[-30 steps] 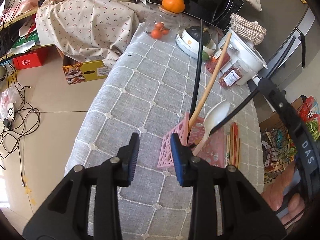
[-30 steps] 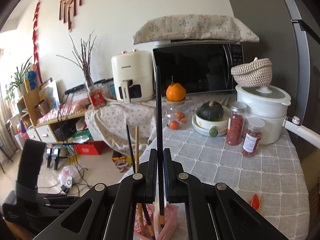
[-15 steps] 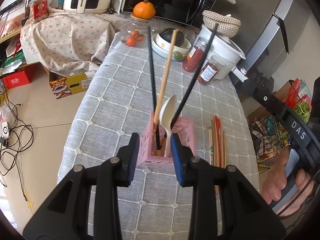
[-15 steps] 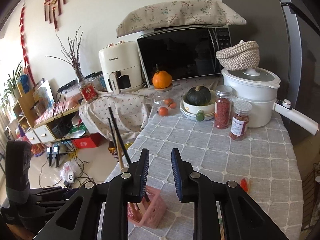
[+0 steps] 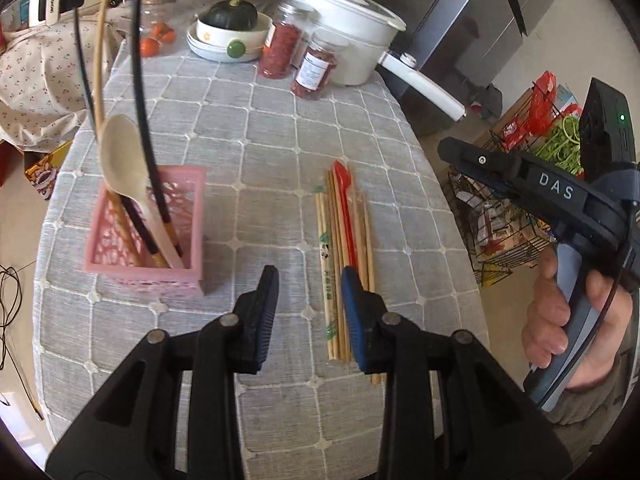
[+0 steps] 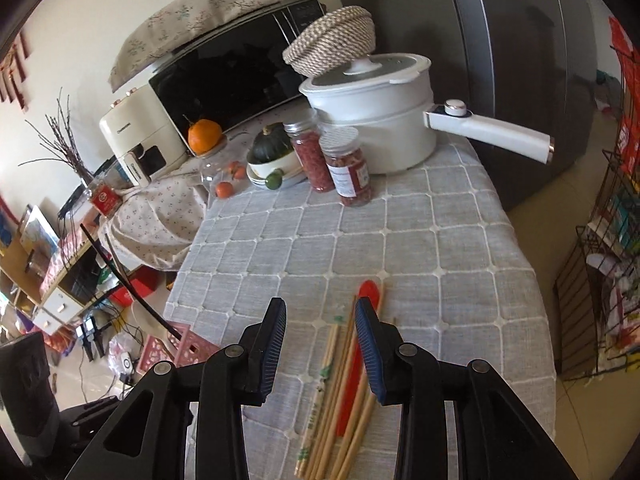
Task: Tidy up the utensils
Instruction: 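Move both tools back over the remaining wooden chopsticks and red spoon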
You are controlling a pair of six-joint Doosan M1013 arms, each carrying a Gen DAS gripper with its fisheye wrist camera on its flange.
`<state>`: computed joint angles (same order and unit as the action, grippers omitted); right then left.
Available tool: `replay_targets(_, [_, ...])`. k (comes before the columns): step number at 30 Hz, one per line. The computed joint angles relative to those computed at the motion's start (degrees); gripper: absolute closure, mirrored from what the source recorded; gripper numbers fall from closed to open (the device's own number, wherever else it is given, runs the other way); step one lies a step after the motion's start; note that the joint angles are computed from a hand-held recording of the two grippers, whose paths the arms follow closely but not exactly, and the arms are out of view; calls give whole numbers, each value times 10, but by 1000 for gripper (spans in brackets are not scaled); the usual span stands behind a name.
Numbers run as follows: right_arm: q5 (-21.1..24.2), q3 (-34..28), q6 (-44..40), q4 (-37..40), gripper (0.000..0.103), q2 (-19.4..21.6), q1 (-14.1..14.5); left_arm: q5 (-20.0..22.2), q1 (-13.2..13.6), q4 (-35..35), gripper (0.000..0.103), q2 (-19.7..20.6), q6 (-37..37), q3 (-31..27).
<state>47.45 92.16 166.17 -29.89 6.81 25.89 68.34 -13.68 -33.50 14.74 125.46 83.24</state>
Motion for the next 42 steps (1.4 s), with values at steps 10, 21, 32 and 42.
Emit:
replay_targets(10, [47, 19, -41, 96, 66, -1, -23, 7, -56, 89, 69, 28, -75, -4])
replay_targets(21, [47, 27, -50, 121, 66, -1, -32, -34, -90, 146, 69, 58, -116, -16])
replay_targets(32, [33, 39, -74, 169, 68, 5, -49, -56, -103, 166, 96, 58, -64, -12])
replay_targets(42, [35, 33, -147, 250, 76, 34, -61, -44, -73, 76, 103, 50, -21, -12])
